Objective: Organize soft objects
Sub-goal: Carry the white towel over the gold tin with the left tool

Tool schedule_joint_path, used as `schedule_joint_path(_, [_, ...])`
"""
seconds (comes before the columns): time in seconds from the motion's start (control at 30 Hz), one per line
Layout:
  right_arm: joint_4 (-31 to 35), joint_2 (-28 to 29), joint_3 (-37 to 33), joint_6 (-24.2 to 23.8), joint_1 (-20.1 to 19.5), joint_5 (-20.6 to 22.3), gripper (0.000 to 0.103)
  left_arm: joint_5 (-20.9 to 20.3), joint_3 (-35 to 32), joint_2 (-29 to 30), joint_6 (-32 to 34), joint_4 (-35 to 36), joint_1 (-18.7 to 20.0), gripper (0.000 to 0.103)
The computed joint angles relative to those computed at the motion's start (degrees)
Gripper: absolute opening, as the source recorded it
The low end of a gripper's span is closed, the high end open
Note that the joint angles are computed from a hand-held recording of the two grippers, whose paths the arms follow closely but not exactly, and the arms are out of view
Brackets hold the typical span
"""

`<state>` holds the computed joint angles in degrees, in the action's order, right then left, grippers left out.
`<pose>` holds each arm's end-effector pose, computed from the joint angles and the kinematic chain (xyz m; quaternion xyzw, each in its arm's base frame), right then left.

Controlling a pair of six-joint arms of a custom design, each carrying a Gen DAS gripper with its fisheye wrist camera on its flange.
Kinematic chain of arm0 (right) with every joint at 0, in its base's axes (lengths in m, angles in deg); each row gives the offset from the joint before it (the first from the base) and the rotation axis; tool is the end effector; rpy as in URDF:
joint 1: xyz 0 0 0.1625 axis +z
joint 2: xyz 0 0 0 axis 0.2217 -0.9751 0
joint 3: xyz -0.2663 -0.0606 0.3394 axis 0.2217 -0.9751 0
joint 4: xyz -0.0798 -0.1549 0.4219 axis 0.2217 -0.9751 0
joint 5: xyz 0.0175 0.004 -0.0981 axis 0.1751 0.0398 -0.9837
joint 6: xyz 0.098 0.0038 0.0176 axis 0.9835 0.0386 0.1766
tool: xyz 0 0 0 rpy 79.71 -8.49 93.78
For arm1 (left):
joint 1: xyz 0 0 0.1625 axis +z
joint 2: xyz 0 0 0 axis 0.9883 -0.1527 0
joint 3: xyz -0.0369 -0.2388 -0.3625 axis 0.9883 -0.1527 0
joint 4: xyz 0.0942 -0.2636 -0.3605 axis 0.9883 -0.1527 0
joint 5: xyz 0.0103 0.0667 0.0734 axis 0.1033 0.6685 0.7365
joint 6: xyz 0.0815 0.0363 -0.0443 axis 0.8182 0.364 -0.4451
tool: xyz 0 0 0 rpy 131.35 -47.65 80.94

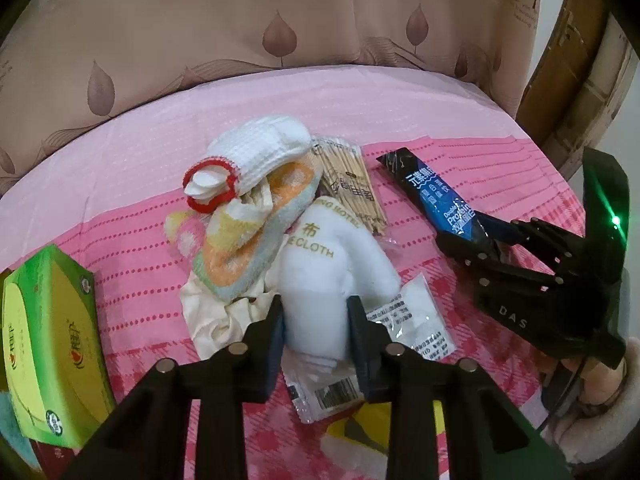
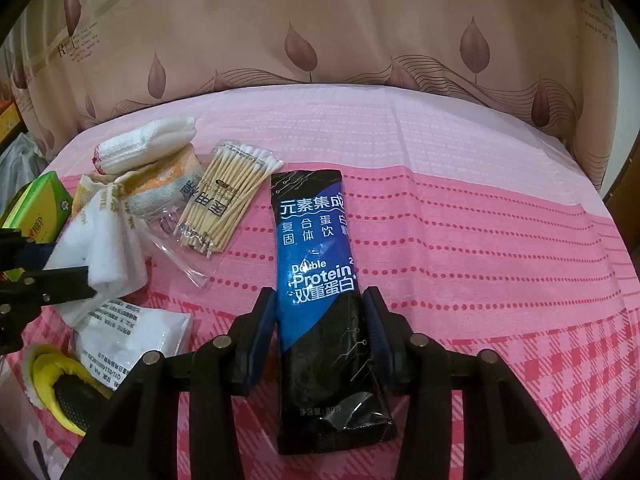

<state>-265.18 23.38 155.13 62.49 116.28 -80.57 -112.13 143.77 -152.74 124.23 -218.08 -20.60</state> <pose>0.2660 -0.2646 -0.1155 -0.1452 -0.8023 0.4056 0.4131 -0.0271 -0.3861 0.1829 0.5224 0.8366 0.0107 0.1649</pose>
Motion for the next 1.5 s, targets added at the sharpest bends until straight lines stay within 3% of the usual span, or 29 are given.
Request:
schedule_joint_path(0.27, [0.2,0.0,0.0,0.1,0.0,0.0,0.042,-1.2,-0.3,-4.9,0.7,3.1,0.0,0.028])
schedule_joint_path(0.67, [0.5,0.0,0.0,0.4,0.1,0.0,0.042,2.1,-2.0,-11.4,1.1,4.5,0.8,0.028])
schedule_joint_path(1.0, [1.0,-0.1,0.0,0.7,0.1,0.0,0.042,4.3,-8.2,-9.2,2.3,1.7,6.6,0.028])
schedule_joint_path(1.5, [1.1,-0.1,-0.1,0.7,0.1,-0.1,0.042,8.4,-16.2,-5.0,5.8,-4.8,11.5,0.028])
